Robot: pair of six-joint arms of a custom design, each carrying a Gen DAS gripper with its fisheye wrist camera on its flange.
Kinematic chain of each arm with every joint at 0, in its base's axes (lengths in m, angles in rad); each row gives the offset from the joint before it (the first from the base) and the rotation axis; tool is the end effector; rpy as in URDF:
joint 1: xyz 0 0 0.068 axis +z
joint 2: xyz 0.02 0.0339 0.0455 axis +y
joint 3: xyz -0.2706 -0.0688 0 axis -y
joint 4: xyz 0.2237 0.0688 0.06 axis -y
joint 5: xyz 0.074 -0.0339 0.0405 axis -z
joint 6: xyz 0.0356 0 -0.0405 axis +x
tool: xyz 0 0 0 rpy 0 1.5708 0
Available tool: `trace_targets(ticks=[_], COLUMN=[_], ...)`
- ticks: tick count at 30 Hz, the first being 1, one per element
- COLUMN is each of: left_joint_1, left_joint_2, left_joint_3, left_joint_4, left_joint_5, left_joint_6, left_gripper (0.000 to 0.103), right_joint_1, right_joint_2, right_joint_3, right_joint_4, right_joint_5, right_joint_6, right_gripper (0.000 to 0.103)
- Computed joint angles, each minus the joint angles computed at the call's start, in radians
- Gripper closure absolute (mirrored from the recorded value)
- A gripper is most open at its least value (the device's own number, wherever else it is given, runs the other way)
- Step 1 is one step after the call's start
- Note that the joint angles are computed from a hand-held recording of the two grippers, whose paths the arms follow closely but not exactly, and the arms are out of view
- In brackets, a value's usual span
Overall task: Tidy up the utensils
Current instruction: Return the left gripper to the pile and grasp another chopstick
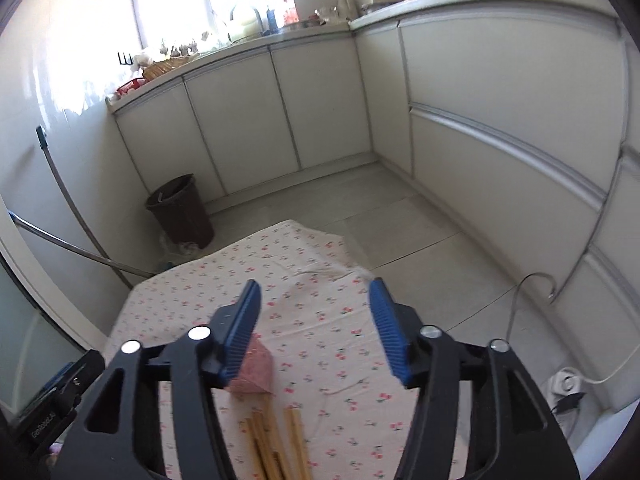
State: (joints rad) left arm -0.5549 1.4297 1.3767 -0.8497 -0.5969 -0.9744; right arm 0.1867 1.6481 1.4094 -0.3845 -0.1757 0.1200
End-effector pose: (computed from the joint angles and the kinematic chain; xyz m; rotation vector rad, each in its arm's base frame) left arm 0.2422 -0.1266 0.3483 -0.7081 2.1649 -0.0414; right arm 0.3536 0.0731 0.3251 -0.1730 2.1998 0.3645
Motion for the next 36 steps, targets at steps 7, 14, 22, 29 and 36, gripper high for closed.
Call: trace_targets(ticks=[7,14,22,29,36], left_joint_1=[-0.019,0.095,0.207,0.192,0.153], left_joint_2=[-0.01,0.067,0.237,0.38,0.475], left_joint_3=[-0.088,-0.196,-0.265,-0.163,-0.06], left_joint_4=[-0.058,-0.016,0.135,0.143,0.092], left_joint_5=[0.032,0.266,0.521,0.497,0.441], left_joint_6=[-0.109,-0.117,-0.153,-0.156,-0.156], left_gripper=[0.015,0.009,0.014,0.037,0.047], right_joint_1=[-0.042,-0.076,-0.13,-0.139,-0.131], right_joint_2=[-0.15,-0.058,0.127,0.16,0.161], right_joint_3=[-0.216,-0.204,-0.114,-0.079,-0.073], right_joint_4=[0.126,-0.09,-0.271,-0.308,-0.309], right_joint_5=[0.106,0.115,0.033,0.03,0.022], right_joint_6=[-0.038,-0.204,-0.227,-0.191,-0.2], right_gripper=[0.007,0.007,0.007,0.007,0.007])
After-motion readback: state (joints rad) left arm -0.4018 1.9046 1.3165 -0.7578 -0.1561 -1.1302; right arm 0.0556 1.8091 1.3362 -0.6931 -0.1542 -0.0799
